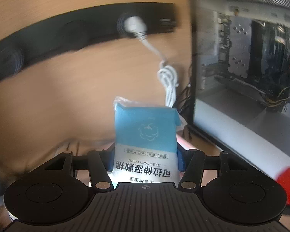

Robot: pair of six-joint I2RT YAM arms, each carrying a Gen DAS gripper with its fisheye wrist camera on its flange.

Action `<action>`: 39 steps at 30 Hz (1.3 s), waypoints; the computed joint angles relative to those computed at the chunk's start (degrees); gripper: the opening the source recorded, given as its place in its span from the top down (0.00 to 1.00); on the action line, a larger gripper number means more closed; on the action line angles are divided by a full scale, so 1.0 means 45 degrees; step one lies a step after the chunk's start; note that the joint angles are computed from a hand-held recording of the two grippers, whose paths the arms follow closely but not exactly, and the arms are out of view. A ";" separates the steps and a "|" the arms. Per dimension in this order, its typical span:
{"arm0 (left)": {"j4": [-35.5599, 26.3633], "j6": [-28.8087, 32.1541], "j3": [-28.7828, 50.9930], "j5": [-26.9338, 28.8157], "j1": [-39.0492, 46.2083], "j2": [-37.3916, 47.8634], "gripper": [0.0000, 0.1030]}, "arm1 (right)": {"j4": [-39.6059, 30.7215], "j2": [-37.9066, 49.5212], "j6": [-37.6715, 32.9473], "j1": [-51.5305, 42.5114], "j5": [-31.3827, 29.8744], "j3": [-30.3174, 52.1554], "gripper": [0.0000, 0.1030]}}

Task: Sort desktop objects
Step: 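Drop the tissue pack and red lid into the pink box, opening both tools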

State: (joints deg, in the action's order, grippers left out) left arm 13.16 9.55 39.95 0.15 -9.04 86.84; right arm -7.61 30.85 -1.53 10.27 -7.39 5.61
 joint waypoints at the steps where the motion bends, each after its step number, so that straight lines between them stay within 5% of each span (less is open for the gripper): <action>1: 0.0231 0.0374 0.0408 -0.0106 -0.0157 0.0610 0.30 | -0.0223 -0.0128 0.0012 -0.0057 0.0080 -0.0001 0.38; 6: -0.0095 0.0194 0.1233 -0.0727 0.0039 0.2064 0.15 | -0.0392 0.0091 -0.0129 -0.0473 0.0210 -0.0085 0.38; 16: -0.0767 -0.2872 -0.3778 0.0499 0.1532 -0.0581 0.03 | 0.4340 0.6244 -0.0419 0.0156 -0.0118 0.1186 0.38; 21: -0.0663 -0.4200 -0.6146 0.0640 0.2100 -0.2207 0.02 | 0.6545 1.0484 -0.0445 0.1720 0.0495 0.3503 0.38; 27: -0.1280 -0.3981 -0.7538 0.0572 0.3307 -0.4520 0.00 | 0.9106 1.5030 -0.0043 0.3100 0.1640 0.7286 0.36; 30: -0.1538 -0.3665 -0.7790 0.0593 0.4035 -0.5310 0.00 | 0.8518 1.6718 0.0371 0.3383 0.2544 0.9060 0.29; 33: -0.0996 -0.3412 -0.8015 0.0962 0.4819 -0.5076 0.00 | 0.8455 1.6703 0.1152 0.3239 0.2104 0.8607 0.17; 37: 0.0568 -0.3589 -0.7953 0.1180 0.5033 -0.2909 0.00 | 0.9302 1.6067 0.1332 0.3215 0.2155 0.6552 0.12; 39: 0.1427 -0.3753 -0.7832 0.1056 0.4648 -0.1679 0.00 | 0.9673 1.5852 0.1483 0.3211 0.2255 0.5423 0.02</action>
